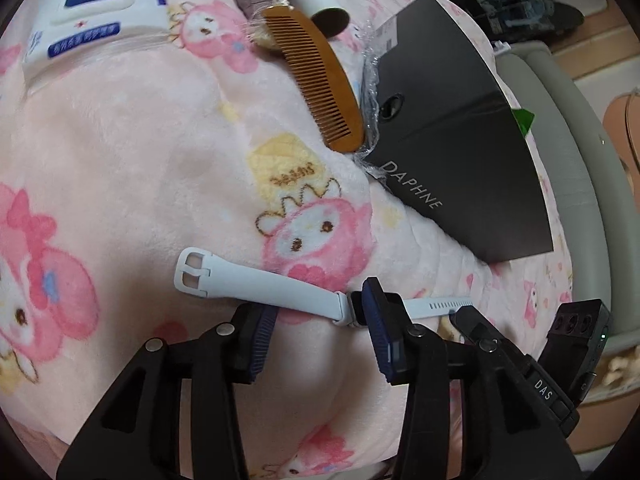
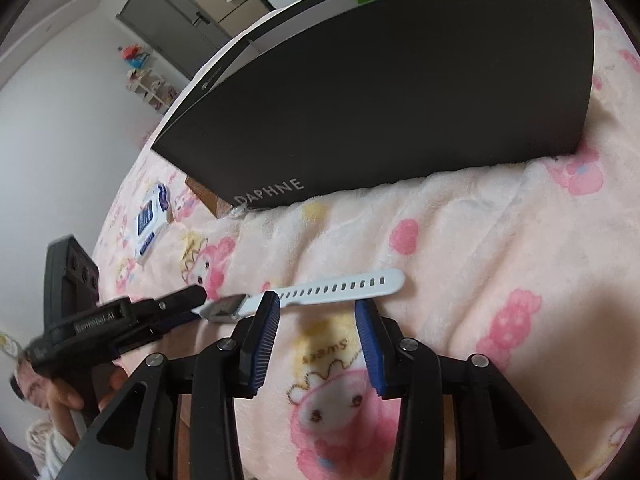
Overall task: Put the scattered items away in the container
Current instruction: 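Lift the smartwatch with the right gripper and carry it over the black box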
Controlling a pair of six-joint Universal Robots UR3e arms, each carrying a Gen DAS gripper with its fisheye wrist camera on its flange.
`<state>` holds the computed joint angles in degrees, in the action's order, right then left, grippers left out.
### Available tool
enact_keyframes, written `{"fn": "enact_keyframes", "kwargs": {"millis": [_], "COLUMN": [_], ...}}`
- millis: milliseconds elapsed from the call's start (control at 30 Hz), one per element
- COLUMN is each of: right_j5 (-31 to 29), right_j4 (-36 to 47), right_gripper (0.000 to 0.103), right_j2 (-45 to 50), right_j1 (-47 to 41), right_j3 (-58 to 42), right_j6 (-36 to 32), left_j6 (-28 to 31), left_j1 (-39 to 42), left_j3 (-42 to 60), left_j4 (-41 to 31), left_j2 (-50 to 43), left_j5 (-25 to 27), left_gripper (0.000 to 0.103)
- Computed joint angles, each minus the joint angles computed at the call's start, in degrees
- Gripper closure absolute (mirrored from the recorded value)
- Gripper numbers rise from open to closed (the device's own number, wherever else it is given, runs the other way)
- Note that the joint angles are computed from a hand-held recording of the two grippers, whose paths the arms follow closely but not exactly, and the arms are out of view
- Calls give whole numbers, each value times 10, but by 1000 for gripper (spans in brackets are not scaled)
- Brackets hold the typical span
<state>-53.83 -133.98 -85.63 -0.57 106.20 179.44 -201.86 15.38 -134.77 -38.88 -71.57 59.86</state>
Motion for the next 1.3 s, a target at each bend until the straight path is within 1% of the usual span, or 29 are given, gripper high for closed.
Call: {"fn": "enact_keyframes", "kwargs": {"millis": [67,100,133,167,200,233,300,400,500,533,600,667,733,867,900,967,1100,1200,1300], "right_j5": [11,12,9,2,-9,-23,-52,-53,-54,-51,-39,-25,-12,-1,-2,8,23,27,35], "right_j4": [-9,-18,-29,-33,-32,-30,-27,-16,-2,4,21,40,57,83,89,98,127,146,156], "right_gripper": [65,65,65,65,77,94,96,98,99,99,99,99,99,99,99,99,99,99,98], "right_j2": [15,25,35,43,44,44,44,19,-15,-26,-42,-52,-57,-54,-55,-63,-67,-50,-20], "right_j1": [-1,1,5,8,15,24,41,43,38,33,20,6,-6,-19,-22,-31,-40,-44,-46], "right_j3": [-5,-8,-10,-15,-21,-27,-41,-46,-50,-54,-67,-90,-116,-162,-162,-140,-87,-59,-45], "right_j6": [8,12,16,17,13,9,0,-10,-20,-23,-31,-39,-48,-68,-71,-74,-91,-96,-86], "left_j6": [-7,-13,-17,-13,4,16,18,9,21,20,-8,-7,-6,-19,-21,-32,-40,-34,-33], "left_j1": [3,2,0,-5,-2,-1,-8,-22,-21,-27,-67,-78,-96,-159,-166,-166,-148,-123,-106], "left_j3": [-12,-17,-19,-11,-6,-4,4,27,70,87,135,174,222,307,311,303,250,214,188], "left_j4": [14,22,26,27,19,12,9,13,-34,-39,-18,-27,-41,-44,-49,-53,-46,-50,-54], "left_j2": [8,11,13,4,2,6,19,15,37,35,0,-5,-18,-90,-98,-105,-82,-55,-38], "left_j5": [4,14,24,27,17,11,18,19,8,10,23,19,29,86,97,101,112,106,103], "left_gripper": [62,70,82,84,90,94,97,98,98,98,98,98,98,98,98,98,98,98,98]}}
